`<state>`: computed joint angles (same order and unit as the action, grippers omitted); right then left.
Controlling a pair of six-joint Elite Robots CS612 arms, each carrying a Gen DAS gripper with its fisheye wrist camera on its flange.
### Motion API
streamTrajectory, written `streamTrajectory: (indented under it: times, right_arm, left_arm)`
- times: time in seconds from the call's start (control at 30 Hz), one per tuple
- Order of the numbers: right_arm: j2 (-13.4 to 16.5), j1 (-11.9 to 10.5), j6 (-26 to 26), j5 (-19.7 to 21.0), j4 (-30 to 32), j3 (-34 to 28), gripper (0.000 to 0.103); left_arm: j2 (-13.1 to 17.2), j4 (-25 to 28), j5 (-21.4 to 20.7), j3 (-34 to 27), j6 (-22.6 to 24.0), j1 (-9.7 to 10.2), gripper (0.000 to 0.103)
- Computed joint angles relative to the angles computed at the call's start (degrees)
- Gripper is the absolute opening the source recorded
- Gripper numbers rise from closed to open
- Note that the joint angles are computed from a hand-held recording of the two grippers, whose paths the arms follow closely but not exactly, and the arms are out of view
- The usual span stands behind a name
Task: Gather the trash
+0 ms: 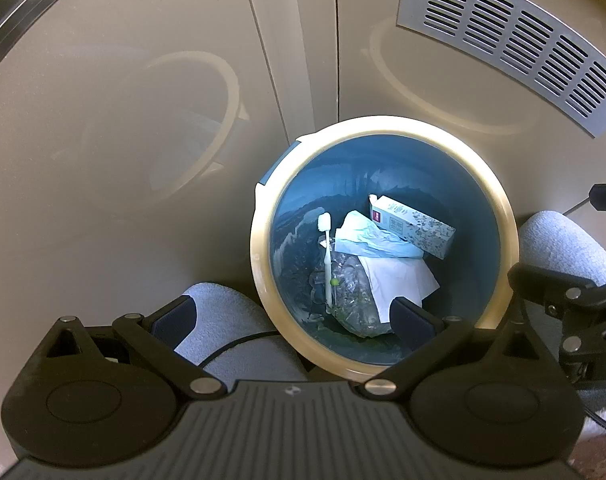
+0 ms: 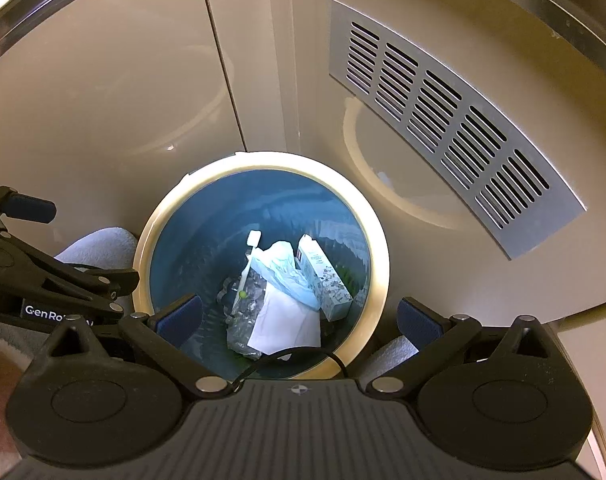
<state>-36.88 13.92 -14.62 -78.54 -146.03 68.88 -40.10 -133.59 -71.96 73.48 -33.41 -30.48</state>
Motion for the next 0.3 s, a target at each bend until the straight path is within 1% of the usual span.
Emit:
streamTrajectory:
  times: [0.3]
  right_arm:
    - [-0.3, 0.0, -0.4, 0.3, -1.0, 0.5, 0.103]
  left_arm:
    - [-0.5, -1.4, 0.4, 1.0, 0.1, -0.04, 0.103]
